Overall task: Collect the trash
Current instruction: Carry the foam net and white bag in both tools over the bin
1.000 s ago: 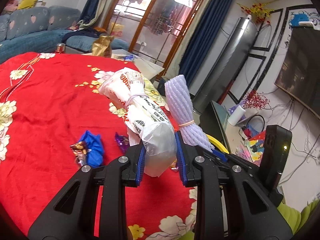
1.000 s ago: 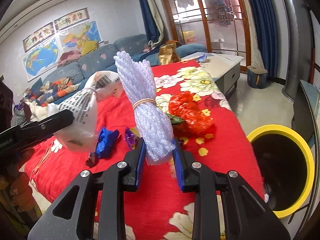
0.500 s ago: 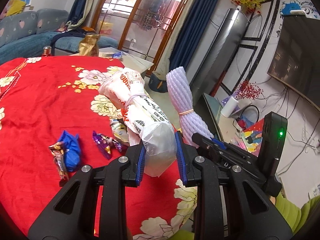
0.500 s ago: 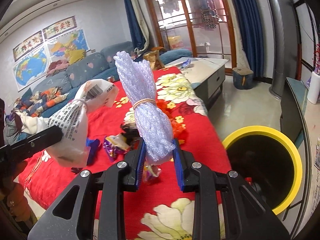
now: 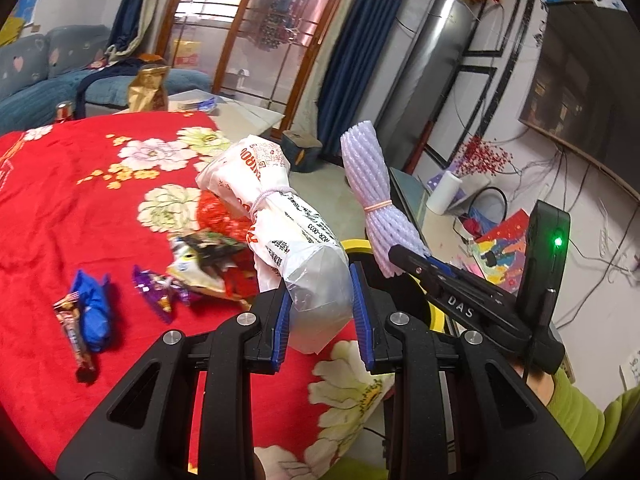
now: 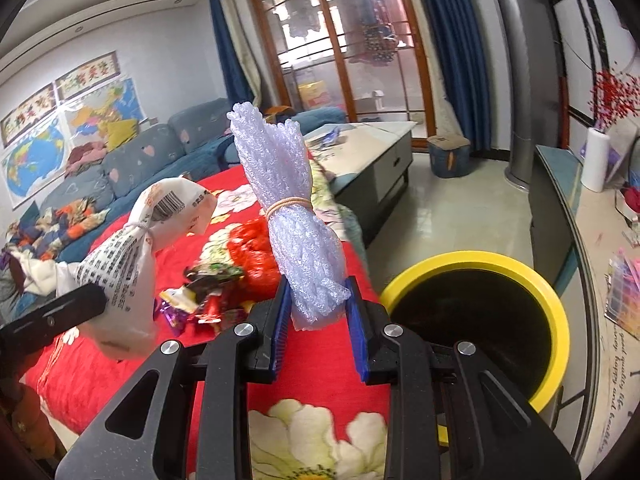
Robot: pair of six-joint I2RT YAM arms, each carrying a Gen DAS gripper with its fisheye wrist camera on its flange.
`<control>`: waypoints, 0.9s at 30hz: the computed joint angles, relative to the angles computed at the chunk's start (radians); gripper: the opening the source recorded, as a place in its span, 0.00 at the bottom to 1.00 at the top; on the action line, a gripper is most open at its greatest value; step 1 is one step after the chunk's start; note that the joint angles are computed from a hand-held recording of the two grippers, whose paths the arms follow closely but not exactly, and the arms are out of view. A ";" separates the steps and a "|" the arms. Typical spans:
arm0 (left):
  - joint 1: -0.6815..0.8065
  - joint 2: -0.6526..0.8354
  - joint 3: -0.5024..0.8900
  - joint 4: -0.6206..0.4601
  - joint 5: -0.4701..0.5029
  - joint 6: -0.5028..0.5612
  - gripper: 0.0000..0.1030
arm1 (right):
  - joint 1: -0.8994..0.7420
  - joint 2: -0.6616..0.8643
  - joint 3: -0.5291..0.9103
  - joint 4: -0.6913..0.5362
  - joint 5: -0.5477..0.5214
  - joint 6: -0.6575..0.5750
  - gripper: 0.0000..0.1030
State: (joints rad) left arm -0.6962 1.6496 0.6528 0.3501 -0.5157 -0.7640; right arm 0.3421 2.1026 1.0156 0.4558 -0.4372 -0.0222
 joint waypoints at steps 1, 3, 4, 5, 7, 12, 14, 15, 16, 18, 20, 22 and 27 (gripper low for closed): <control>-0.002 0.012 0.012 0.000 0.004 0.005 0.20 | -0.010 0.001 0.001 0.002 0.002 0.003 0.25; -0.004 0.039 0.044 -0.004 0.019 0.018 0.20 | -0.024 0.006 0.003 0.006 0.003 0.007 0.25; -0.005 0.050 0.058 -0.007 0.024 0.024 0.20 | -0.034 0.010 0.007 0.004 0.003 0.010 0.25; -0.008 0.066 0.076 -0.011 0.030 0.033 0.20 | -0.043 0.014 0.013 0.001 0.005 0.012 0.25; -0.013 0.083 0.099 -0.017 0.034 0.043 0.20 | -0.062 0.026 0.025 -0.004 0.005 0.016 0.25; -0.021 0.138 0.169 -0.033 0.050 0.072 0.20 | -0.097 0.048 0.045 -0.009 0.013 0.029 0.25; -0.024 0.162 0.200 -0.042 0.055 0.083 0.20 | -0.111 0.056 0.045 -0.004 0.014 0.034 0.25; -0.025 0.173 0.214 -0.045 0.058 0.089 0.20 | -0.119 0.064 0.052 -0.005 0.014 0.038 0.25; -0.027 0.187 0.230 -0.048 0.063 0.095 0.20 | -0.124 0.069 0.056 -0.006 0.014 0.040 0.25; -0.026 0.204 0.252 -0.051 0.070 0.107 0.20 | -0.136 0.071 0.057 -0.008 0.015 0.043 0.25; -0.030 0.222 0.270 -0.050 0.073 0.117 0.20 | -0.148 0.084 0.072 -0.016 0.014 0.044 0.25; -0.031 0.239 0.285 -0.048 0.081 0.120 0.20 | -0.160 0.091 0.077 -0.019 0.012 0.044 0.25; -0.032 0.290 0.343 -0.068 0.101 0.132 0.20 | -0.177 0.104 0.090 -0.034 0.021 0.050 0.25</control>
State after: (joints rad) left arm -0.7278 1.9399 0.9953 0.2822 -0.4147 -0.6316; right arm 0.1648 2.2067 1.1053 0.4217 -0.4159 0.0276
